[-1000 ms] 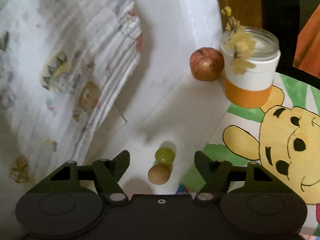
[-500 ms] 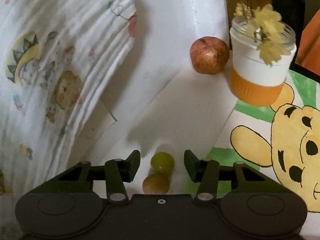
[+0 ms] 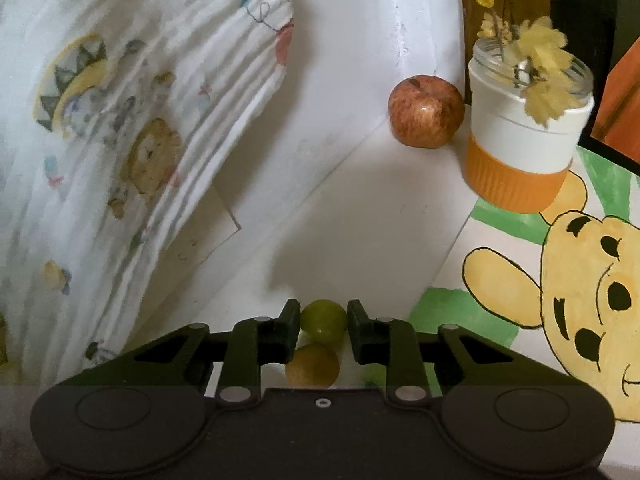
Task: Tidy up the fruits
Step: 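Grasp the green grape with the right tool while the left tool grasps the red tomato, then carry grape and tomato onto the metal tray and open both tools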
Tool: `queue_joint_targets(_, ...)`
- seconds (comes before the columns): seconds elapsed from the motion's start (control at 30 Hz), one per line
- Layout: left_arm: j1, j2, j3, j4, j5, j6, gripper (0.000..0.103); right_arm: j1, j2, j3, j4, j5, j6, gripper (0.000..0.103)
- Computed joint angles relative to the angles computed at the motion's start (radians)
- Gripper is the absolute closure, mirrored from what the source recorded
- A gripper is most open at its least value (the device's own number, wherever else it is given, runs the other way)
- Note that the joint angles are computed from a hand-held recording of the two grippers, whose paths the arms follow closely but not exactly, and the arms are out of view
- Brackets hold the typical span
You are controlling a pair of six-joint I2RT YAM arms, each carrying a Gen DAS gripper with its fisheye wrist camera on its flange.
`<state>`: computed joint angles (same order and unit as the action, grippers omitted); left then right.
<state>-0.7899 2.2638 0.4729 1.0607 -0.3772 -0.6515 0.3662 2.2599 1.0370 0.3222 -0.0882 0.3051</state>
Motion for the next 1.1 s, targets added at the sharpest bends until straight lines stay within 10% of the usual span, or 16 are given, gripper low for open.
queue_joint_targets(0.63, -0.222, -0.407, -0.199, -0.224, -0.209, -0.183, 0.069, 0.04, -0.625, -0.55, 0.063, -0.038, 0.036, 0.075)
queue_joint_targets(0.87, -0.449, -0.647, -0.189, -0.542, -0.373, -0.345, 0.069, 0.062, -1.15, -0.757, -0.193, 0.0, 0.047, 0.075)
queue_joint_targets(1.1, -0.696, -0.716, -0.085, -0.839, -0.521, -0.551, 0.069, 0.134, -1.857, -0.852, -0.776, 0.091, 0.096, 0.075)
